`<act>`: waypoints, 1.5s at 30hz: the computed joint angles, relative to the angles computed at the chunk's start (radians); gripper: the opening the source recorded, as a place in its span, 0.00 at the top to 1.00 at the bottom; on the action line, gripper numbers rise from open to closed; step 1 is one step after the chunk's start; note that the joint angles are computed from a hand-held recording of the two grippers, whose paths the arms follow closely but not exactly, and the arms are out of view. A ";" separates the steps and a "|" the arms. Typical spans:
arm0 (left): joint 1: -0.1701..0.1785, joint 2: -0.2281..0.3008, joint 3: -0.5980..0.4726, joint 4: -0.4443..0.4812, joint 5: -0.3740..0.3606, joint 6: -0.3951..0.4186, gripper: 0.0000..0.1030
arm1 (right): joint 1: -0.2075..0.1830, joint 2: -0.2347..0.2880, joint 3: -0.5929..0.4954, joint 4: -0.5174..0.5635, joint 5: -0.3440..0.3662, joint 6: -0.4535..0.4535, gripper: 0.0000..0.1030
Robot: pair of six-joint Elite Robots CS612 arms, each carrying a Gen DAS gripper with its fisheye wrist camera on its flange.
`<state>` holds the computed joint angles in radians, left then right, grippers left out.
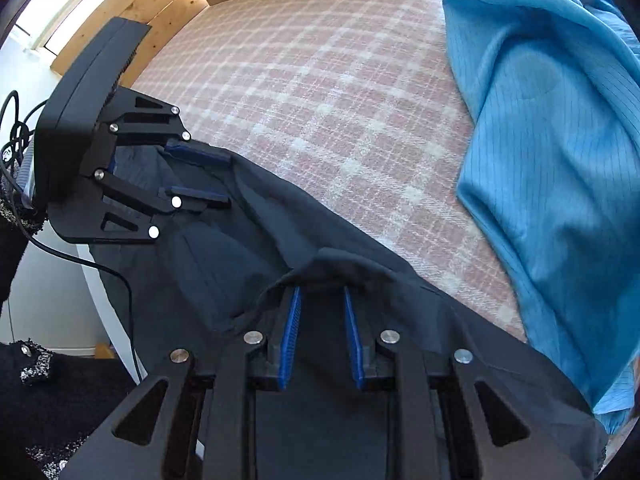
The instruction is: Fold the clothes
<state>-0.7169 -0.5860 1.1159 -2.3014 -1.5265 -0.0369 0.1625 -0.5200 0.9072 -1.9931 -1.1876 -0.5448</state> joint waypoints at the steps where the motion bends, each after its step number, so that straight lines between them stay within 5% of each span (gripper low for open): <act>1: 0.000 0.004 -0.008 -0.016 0.064 -0.040 0.69 | -0.007 -0.002 0.003 -0.002 0.019 0.013 0.79; 3: 0.010 0.006 -0.017 -0.056 0.131 -0.121 0.72 | -0.018 -0.011 0.015 -0.005 0.036 0.024 0.79; 5: 0.025 -0.008 -0.003 -0.100 0.044 -0.135 0.72 | -0.026 -0.022 0.030 -0.005 0.036 0.020 0.81; 11: 0.006 -0.014 -0.001 -0.053 -0.259 0.045 0.72 | -0.031 -0.032 0.056 0.021 -0.003 -0.007 0.83; 14: -0.016 0.005 -0.033 -0.008 -0.307 0.098 0.72 | -0.033 -0.035 0.072 0.000 -0.003 0.011 0.83; 22: -0.022 0.104 -0.212 0.030 -0.184 0.085 0.72 | -0.043 -0.104 0.199 -0.095 0.017 0.000 0.82; 29: 0.001 0.156 -0.328 0.080 -0.098 0.031 0.71 | -0.017 -0.034 0.119 -0.057 0.057 -0.014 0.82; 35: 0.013 0.007 -0.099 -0.089 0.007 -0.063 0.71 | -0.023 0.025 0.047 -0.320 -0.020 0.253 0.82; 38: 0.026 -0.111 0.114 -0.198 0.012 -0.115 0.66 | -0.031 -0.001 0.074 -0.312 0.014 0.222 0.82; 41: 0.034 -0.170 0.245 -0.254 -0.002 -0.208 0.66 | -0.017 -0.024 0.101 -0.229 0.098 0.118 0.82; 45: 0.021 -0.229 0.412 -0.332 0.002 -0.381 0.66 | 0.033 -0.012 0.097 -0.238 -0.012 0.021 0.81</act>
<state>-0.6957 -0.8145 1.5280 -2.6332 -1.5242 -0.4184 0.1955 -0.5321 1.0044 -2.2311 -1.1992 -0.5241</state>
